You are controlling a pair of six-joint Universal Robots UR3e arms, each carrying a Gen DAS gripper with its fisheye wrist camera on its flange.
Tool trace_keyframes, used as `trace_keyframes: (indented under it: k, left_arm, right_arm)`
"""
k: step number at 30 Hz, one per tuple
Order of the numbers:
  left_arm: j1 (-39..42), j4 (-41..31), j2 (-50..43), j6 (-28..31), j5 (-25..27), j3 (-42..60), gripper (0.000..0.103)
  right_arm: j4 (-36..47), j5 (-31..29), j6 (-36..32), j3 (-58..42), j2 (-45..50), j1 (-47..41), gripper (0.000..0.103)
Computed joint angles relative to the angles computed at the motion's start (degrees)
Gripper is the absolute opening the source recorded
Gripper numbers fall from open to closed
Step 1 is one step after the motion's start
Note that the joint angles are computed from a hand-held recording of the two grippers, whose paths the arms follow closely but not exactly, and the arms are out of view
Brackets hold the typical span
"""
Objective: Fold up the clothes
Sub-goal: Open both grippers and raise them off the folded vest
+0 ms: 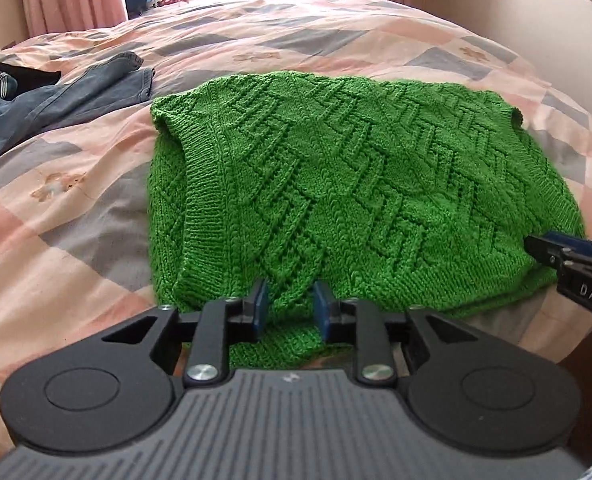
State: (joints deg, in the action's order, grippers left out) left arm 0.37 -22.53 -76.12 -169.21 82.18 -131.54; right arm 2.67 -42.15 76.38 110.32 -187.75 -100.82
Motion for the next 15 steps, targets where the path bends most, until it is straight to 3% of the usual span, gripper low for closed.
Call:
trace_keyframes:
  k: [5,11,15]
  left_arm:
    - [0.73,0.96,0.31,0.49,-0.78,-1.05,0.023]
    - [4.71,2.13,1.72,2.18,-5.33,-3.73,0.027]
    - [3.51,4.85,1.13,1.98,-3.94,-4.68,0.027]
  right_arm:
    - [-1.23,0.17,2.36,1.79,-1.29,0.80,0.032]
    - [-5.57,1.15,5.02,4.70,-1.13,2.48,0.031]
    - [-11.77,2.26,10.55,7.87,-1.91,5.48,0.029]
